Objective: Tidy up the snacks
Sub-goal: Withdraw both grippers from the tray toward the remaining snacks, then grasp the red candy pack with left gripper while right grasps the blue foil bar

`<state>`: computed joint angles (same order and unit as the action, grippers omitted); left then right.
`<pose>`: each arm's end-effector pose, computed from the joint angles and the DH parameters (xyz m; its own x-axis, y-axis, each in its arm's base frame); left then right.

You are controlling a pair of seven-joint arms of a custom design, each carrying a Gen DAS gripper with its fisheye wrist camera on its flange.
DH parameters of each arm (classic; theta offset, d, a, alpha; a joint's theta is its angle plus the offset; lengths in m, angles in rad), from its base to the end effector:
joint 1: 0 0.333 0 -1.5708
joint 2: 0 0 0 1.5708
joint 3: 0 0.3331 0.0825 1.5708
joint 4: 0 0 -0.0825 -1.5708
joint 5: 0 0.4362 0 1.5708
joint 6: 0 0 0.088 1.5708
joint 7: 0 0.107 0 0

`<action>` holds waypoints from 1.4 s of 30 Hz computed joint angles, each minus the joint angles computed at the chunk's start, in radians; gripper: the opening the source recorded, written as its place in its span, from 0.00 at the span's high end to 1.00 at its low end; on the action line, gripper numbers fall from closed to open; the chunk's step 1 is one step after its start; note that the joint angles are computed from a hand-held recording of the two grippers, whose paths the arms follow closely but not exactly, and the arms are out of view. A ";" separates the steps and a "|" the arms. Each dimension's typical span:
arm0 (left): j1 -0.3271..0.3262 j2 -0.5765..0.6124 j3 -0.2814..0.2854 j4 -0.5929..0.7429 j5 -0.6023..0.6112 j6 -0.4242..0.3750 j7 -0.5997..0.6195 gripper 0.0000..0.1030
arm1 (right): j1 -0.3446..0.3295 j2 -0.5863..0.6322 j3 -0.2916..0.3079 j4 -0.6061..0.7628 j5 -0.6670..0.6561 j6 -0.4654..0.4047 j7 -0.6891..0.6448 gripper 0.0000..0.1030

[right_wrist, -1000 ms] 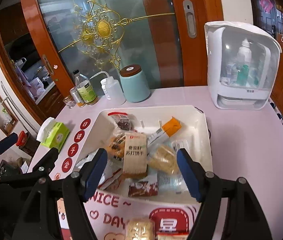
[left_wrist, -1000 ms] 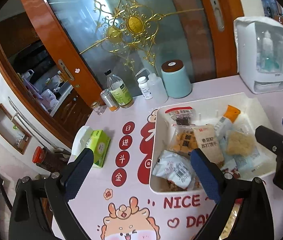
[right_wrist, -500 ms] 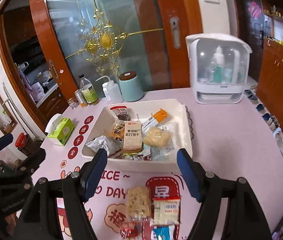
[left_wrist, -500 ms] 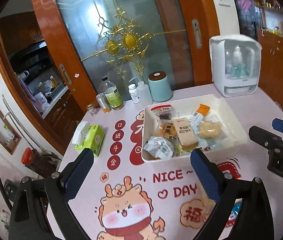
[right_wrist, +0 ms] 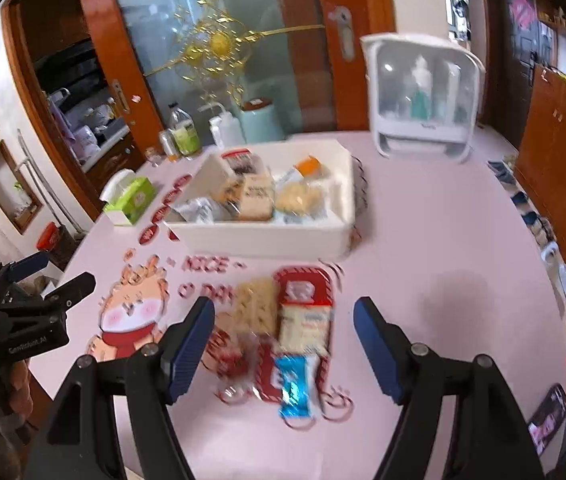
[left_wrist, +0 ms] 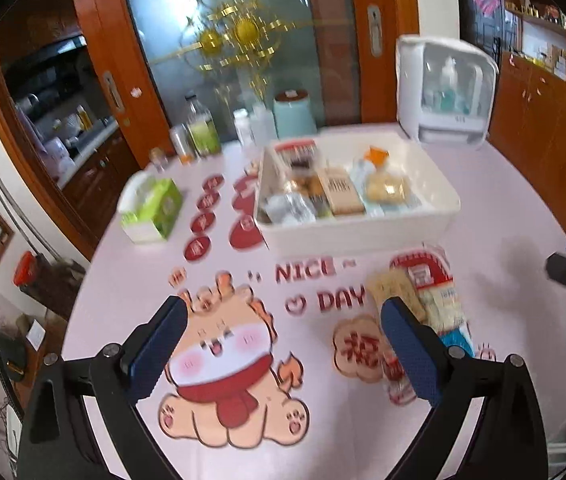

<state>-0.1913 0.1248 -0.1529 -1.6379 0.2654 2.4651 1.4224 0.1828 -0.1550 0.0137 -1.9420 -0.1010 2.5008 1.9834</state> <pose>0.6639 -0.2316 0.6271 -0.2730 -0.9511 -0.1443 -0.6963 0.2988 -0.6526 0.5984 0.1204 0.6385 -0.0933 -0.9812 -0.1687 -0.7500 0.1807 -0.6363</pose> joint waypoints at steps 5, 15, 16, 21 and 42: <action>-0.002 0.025 -0.012 -0.017 -0.056 -0.044 0.064 0.06 | -0.008 -0.029 -0.002 -0.056 -0.020 -0.030 0.022 0.29; -0.035 0.121 -0.039 0.008 -0.198 -0.121 0.222 0.06 | 0.016 0.060 0.002 -0.081 0.067 -0.085 -0.047 0.34; -0.042 0.142 -0.038 0.026 -0.204 -0.141 0.223 0.06 | 0.018 0.073 0.002 -0.078 0.081 -0.090 -0.063 0.38; -0.082 0.239 -0.018 0.118 -0.178 -0.218 0.173 0.07 | 0.013 0.135 0.005 -0.063 0.096 -0.120 -0.094 0.50; -0.113 0.331 0.000 0.193 -0.174 -0.322 0.107 0.48 | 0.021 0.197 0.024 -0.037 0.036 -0.112 -0.178 0.70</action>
